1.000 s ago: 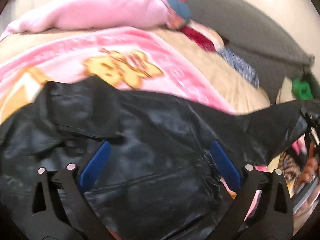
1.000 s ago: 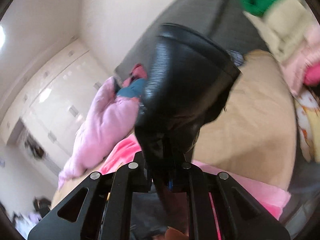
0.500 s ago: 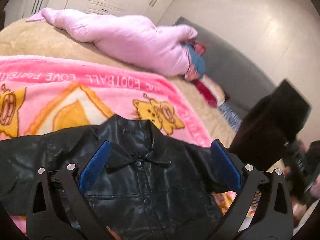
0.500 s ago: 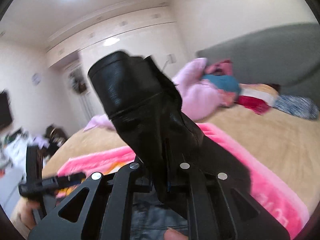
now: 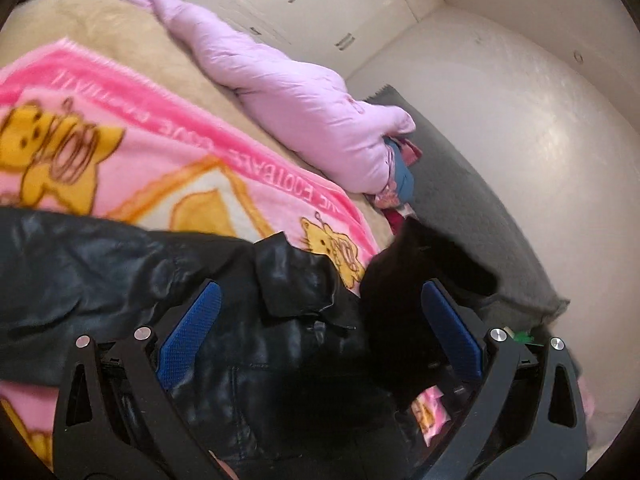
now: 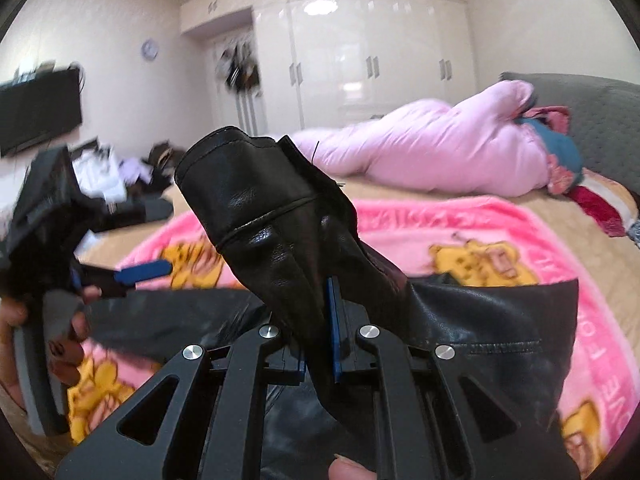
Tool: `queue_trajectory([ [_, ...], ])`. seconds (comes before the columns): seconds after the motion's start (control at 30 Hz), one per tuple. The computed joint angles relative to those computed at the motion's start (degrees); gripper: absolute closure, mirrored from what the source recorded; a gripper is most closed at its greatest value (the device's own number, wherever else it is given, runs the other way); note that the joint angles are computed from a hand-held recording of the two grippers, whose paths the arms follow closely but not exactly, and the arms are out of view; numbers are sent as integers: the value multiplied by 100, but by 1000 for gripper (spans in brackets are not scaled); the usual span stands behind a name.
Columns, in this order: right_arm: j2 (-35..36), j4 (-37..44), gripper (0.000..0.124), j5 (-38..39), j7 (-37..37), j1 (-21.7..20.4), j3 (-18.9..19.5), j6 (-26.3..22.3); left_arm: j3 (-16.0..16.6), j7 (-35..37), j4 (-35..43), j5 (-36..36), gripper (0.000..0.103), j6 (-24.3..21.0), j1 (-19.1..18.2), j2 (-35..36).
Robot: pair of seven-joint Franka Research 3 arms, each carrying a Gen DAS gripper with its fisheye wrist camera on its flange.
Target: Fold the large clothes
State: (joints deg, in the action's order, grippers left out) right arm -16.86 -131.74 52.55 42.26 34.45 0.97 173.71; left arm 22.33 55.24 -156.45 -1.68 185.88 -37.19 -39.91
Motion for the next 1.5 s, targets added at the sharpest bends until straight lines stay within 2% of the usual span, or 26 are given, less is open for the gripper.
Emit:
queue_trajectory([
  [0.1,97,-217,115,-561,524,-178,408,-4,503,-55,-328,-54,9,274,-374,-239],
  [0.17,111,-369,113,-1059,984,-341,671,-9,689,-124,-456,-19,9,331,-473,-280],
  [0.27,290,-418,110,-1653,1516,-461,816,-138,856,-247,-615,20,9,337,-520,-325],
  [0.3,339,-436,107,-1659,1508,-373,742,-143,983,-272,-651,26,9,342,-633,-351],
  [0.37,383,-495,79,-1615,1470,-238,639,-147,1154,-287,-667,61,9,375,-790,-346],
  [0.43,380,-557,71,-1782,1638,-276,663,-207,1391,-281,-644,87,9,355,-1051,-345],
  [0.5,366,-611,49,-1857,1676,-271,633,-365,1613,-248,-664,98,9,369,-1283,-404],
  [0.53,360,-626,40,-1917,1722,-301,627,-429,1674,-240,-664,94,9,330,-1353,-419],
  [0.57,274,-696,39,-1750,1530,-186,503,-536,1611,-244,-669,78,9,264,-1293,-390],
  [0.7,-178,-935,27,-1390,1036,-100,221,-1029,556,-316,-481,-37,9,-737,-340,54],
  [0.8,-635,-1125,26,-735,497,-22,-184,-1288,208,-351,-488,-239,9,-1062,-110,249],
  [0.83,-714,-1157,25,-652,457,-102,-207,-1293,169,-320,-471,-316,9,-1110,-120,334],
  [0.87,-766,-1194,25,-711,584,-314,-163,-1208,-45,-229,-444,-511,9,-1207,7,447],
  [0.93,-726,-1199,25,-1227,1226,-923,111,-1036,-734,-598,-432,-249,11,-1288,633,660],
  [0.97,-650,-1155,25,-1521,1626,-1264,205,-989,-971,-605,-404,-231,15,-1299,822,734],
  [1.0,-578,-1099,26,-1780,2007,-1543,273,-982,-1405,-755,-357,-89,19,-1383,1212,809],
  [1.03,-491,-1023,26,-2033,2423,-1812,333,-1007,-1746,-843,-304,12,36,-1469,1538,848],
  [1.07,-378,-906,26,-2198,2824,-2039,307,-1073,-2155,-963,-259,177,65,-1562,1931,854],
  [1.1,-287,-812,29,-2167,2988,-2074,163,-1093,-2363,-994,-254,270,73,-1531,2124,847],
  [1.13,-197,-721,45,-2130,3107,-2101,42,-1091,-2372,-954,-245,263,74,-1485,2127,821],
  [1.17,-57,-576,69,-2145,3271,-2188,-46,-1111,-2375,-901,-237,273,81,-1418,2134,814],
  [1.23,189,-313,93,-2180,3459,-2285,-158,-1212,-2523,-876,-277,378,86,-1228,2256,637],
  [1.27,360,-143,102,-2082,3435,-2282,-253,-1236,-2654,-934,-275,453,93,-1167,2378,546],
  [1.37,794,271,109,-2289,3552,-2424,-245,-1433,-3046,-1144,-358,770,102,-1013,2840,90],
  [1.43,1095,501,110,-2618,3676,-2509,-166,-1537,-3095,-1182,-267,936,102,-1040,2952,104],
  [1.5,1373,662,110,-3400,4113,-2601,-39,-1573,-3089,-1133,-157,1094,102,-1313,3013,268],
])
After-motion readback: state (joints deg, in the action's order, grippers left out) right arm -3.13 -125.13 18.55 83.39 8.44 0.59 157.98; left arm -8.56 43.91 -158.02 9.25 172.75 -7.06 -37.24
